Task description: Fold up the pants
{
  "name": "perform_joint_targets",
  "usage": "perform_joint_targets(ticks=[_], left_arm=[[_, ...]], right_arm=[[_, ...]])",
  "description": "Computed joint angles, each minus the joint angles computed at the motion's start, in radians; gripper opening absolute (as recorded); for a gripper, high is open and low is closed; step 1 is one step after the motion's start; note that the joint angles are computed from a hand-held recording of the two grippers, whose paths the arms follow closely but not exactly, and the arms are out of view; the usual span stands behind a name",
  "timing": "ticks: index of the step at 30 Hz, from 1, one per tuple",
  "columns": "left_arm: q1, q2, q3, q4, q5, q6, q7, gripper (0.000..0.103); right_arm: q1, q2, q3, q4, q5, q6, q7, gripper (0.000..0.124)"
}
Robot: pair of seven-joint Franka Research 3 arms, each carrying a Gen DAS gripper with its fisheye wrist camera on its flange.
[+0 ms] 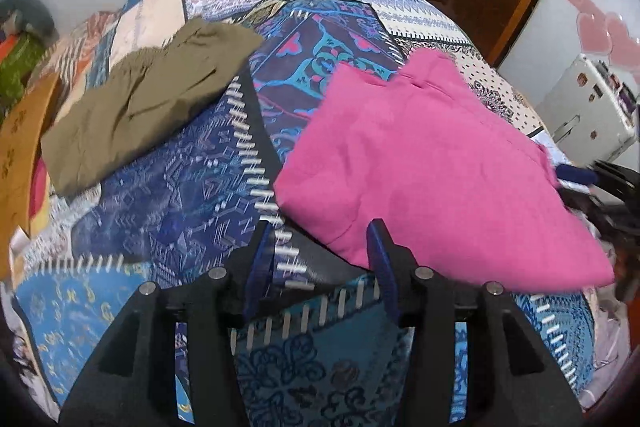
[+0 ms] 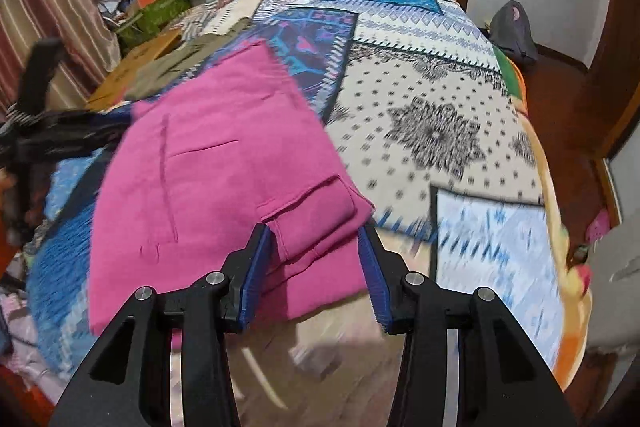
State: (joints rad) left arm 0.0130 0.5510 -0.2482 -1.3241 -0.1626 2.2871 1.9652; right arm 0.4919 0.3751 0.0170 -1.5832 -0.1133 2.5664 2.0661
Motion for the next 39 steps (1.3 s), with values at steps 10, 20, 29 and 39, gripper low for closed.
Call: perform_joint_targets(ticks=[10,20,29,39], left_arm=[[0.050,-0.092,-0.010,-0.145,-0.107,0.026,-0.009,0.048],[0.066,-0.089,-0.009,-0.092,-0.163,0.058,0.000,0.048],[0.037,0.029,0.003,0.044,-0.067,-0.020,-0.084,0.050],[0.038,-0.082,0.024,-0.133,-0.027,0.054,-0.113,0.032]], right_arm=[[-0.029,0.267,-0.021,0.392,0.043,-0.154,-0.132,0.041],[-0.005,0.231,-0.049,0.375,0.046,-0.106,-0.107,0.042],[0.015,0.123,-0.004,0.218,0.058,-0.017,-0.090,0.042],[0.030,0.139,-0.029,0.206,0.021,-0.031,-0.086,0.043]])
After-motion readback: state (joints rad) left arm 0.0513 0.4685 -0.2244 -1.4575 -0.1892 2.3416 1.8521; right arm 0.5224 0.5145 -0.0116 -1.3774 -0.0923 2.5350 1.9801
